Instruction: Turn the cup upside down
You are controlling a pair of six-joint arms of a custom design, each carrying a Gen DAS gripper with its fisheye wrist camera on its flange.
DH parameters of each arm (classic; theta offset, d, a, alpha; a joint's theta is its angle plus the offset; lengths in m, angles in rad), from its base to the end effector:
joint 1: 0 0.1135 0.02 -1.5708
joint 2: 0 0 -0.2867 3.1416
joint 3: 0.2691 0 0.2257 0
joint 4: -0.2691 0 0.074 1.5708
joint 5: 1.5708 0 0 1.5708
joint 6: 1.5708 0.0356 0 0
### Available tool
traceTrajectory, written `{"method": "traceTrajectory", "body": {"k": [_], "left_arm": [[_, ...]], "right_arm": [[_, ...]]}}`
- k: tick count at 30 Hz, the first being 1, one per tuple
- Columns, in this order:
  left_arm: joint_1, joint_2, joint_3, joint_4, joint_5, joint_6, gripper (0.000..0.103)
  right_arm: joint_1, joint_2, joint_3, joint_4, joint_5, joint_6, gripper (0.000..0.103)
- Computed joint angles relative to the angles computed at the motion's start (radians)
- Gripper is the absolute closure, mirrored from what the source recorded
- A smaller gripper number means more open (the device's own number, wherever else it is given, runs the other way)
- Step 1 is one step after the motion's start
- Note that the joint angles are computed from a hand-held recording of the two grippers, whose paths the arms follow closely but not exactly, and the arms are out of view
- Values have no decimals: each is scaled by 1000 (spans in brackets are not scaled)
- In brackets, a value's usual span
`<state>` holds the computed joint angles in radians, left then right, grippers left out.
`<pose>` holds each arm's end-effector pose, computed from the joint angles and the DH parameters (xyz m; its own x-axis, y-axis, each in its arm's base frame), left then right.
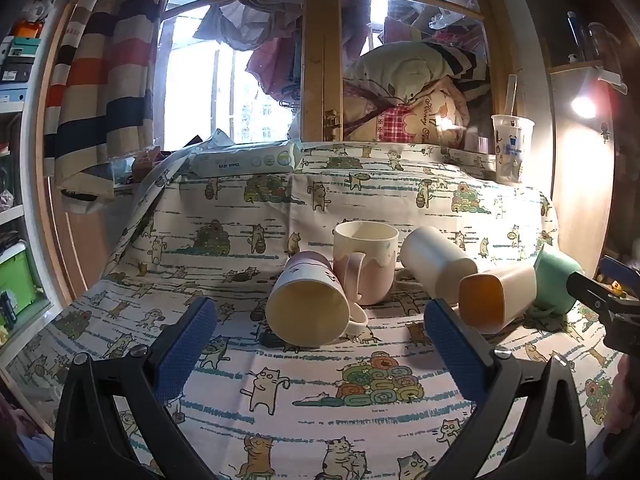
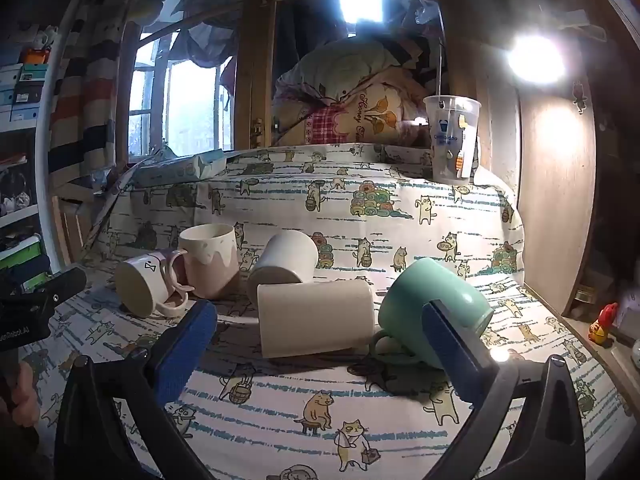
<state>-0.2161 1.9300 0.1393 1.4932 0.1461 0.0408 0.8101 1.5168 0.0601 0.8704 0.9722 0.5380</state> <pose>0.2297 -0.0557 0.1245 -0.2719 0.1010 -0.9570 0.3595 0.9331 -0.0036 0.1366 0.1009 0.1384 -0.2936 0.1103 -0.9495 0.2524 0.9670 0.0343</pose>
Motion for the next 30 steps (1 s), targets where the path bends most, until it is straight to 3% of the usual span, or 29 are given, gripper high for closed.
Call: {"method": "traceTrajectory", "body": {"k": [13, 18, 30], "left_arm": [[-1, -7, 2, -15, 1, -9, 0], [9, -6, -6, -6, 3, -11, 0], [8, -10, -8, -9, 1, -13, 0]], "right_arm": [[45, -12, 1, -35, 38, 4, 0], [10, 24, -18, 60, -1, -48, 0], [3, 17, -16, 45, -8, -40, 0]]}}
